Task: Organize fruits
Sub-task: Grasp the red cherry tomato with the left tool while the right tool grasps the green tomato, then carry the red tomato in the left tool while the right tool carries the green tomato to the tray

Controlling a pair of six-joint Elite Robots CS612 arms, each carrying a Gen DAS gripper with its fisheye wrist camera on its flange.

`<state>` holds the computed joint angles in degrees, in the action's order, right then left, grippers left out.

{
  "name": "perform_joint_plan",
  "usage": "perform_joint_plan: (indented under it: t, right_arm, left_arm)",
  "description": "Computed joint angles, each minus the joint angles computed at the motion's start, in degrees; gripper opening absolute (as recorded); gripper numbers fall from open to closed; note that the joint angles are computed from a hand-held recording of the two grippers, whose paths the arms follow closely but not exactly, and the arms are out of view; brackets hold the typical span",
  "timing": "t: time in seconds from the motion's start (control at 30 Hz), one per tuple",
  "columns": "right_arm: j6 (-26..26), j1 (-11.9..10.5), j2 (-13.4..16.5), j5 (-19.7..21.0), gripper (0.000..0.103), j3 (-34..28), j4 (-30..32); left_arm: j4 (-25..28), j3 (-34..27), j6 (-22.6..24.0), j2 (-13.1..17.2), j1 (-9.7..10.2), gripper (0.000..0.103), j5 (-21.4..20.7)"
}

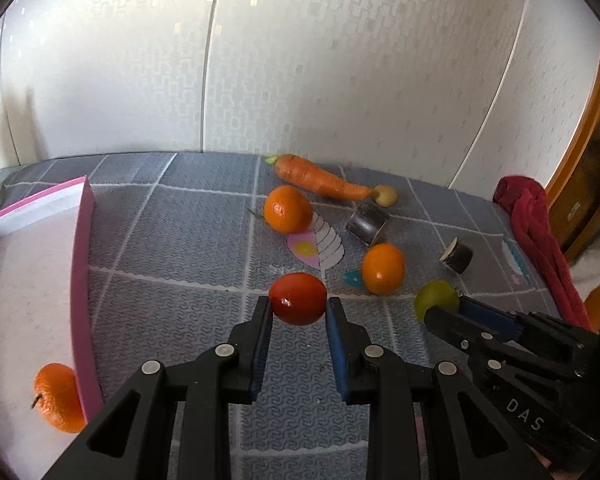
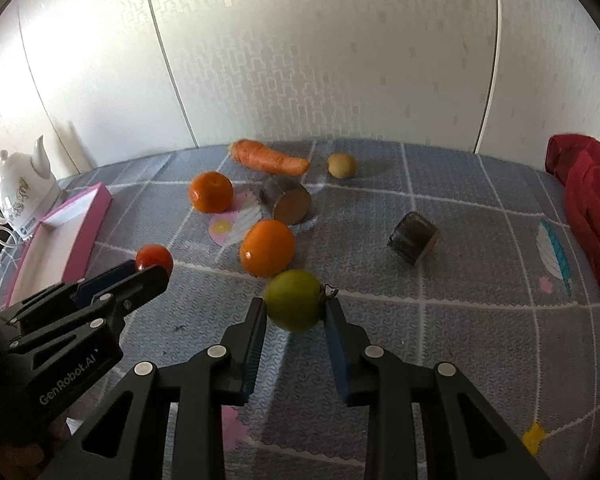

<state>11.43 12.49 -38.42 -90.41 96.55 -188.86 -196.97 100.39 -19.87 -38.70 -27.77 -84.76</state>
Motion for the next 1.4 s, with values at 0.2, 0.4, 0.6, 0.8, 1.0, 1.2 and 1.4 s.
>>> perform_joint_plan:
  t: [0.2,0.4,0.6,0.8,1.0,1.2,1.4]
  right_arm:
    - [-0.50,0.42,-0.10,0.02,0.030,0.28,-1.37]
    - [-1.20,0.96,-0.15,0.42,0.030,0.25,-2.68]
    - [-1.93,1.59,-0.08,1.28,0.030,-0.12,-3.75]
    - [-2.15,2.29,-0.09,2.21,0.030,-0.49,-4.75]
    - [-2.90,3.11,-0.20,3.51,0.030,-0.83,-5.37]
    - [-4.20,4.18,0.08,5.24,0.030,-1.94,-5.19]
    - [-5.54,5.42,0.48,8.00,0.030,-3.19,-5.25]
  left_arm:
    - [-1.44,1.21,0.16,-0.77,-0.41,0.027,1.79]
    - [-2.78,2.14,-0.71,-1.25,-0.74,0.027,3.46]
    - [-5.05,3.40,-0.64,-1.91,-1.00,0.027,6.02]
    - [-7.75,4.93,-1.62,-2.68,-0.52,0.027,8.13]
    - [-8.80,6.57,-5.12,-3.50,0.59,0.027,10.53]
    - [-10.32,8.33,-6.28,-4.46,1.18,0.027,14.71]
    - [-10.08,9.82,-8.27,-5.54,2.19,0.027,16.68]
